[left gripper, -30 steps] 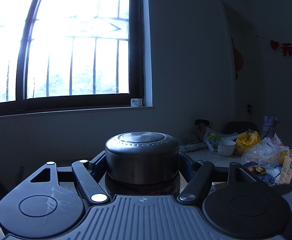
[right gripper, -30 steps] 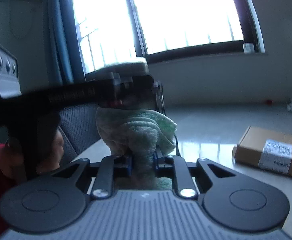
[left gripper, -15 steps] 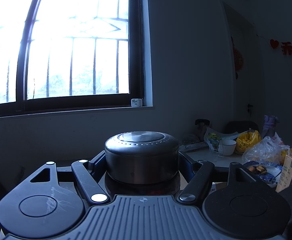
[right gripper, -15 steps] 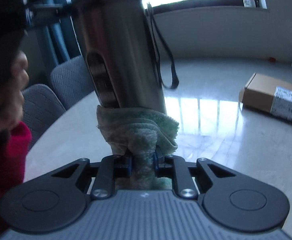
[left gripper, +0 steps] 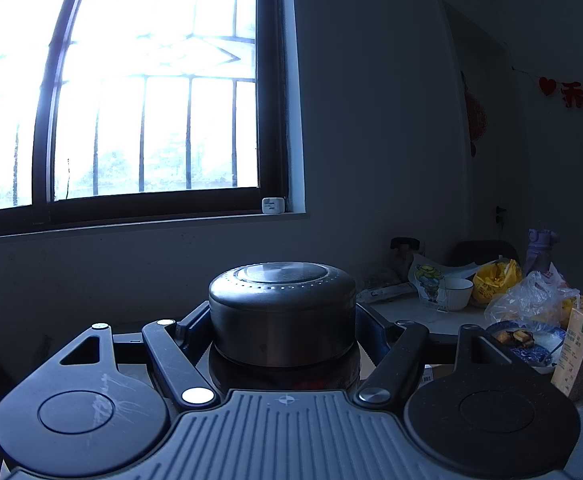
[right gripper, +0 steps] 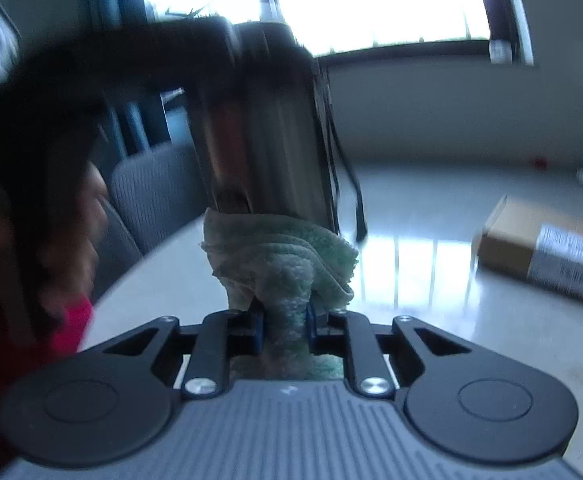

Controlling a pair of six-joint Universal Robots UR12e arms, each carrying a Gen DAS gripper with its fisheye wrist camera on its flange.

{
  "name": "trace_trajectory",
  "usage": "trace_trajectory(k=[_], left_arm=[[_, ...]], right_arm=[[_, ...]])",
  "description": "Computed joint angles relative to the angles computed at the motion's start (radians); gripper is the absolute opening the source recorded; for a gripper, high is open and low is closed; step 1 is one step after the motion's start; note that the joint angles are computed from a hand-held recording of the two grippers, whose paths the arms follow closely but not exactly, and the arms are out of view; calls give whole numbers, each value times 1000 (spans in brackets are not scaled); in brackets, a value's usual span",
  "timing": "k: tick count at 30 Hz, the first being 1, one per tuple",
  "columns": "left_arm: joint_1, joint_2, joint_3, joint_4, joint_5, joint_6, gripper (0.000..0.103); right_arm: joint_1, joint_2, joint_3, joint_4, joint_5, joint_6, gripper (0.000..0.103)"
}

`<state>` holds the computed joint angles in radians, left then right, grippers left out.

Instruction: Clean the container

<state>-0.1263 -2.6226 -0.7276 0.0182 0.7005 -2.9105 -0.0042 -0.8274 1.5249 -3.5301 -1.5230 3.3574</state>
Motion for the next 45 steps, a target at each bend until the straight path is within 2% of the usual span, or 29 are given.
trace_trajectory(k=[3,11,15,31,38,41,45], left_arm=[[-1,-1,1,0,0,0,74],[-1,2,-5,5,0,-2,74],[-3,1,-5,6,3,-3,74],[-7,4,-10,11,8,-1,74],[-5,3,-9,11,6,-1,74],[-5,3,-7,8,5,1,74],[-3,3,-6,6,3,3,74]], right_arm=[[-4,-6,-1,-61,-3,0,18],[-8,-12,5,-122,14,14,18],[-17,3,-2,-82,37,35,18],[-1,27,-26,154,27,15,18],[5,18,-23,165,9,13,18],[5,10,-15,133,12,6,18],[13,-6,-1,47,-6,-12,18]])
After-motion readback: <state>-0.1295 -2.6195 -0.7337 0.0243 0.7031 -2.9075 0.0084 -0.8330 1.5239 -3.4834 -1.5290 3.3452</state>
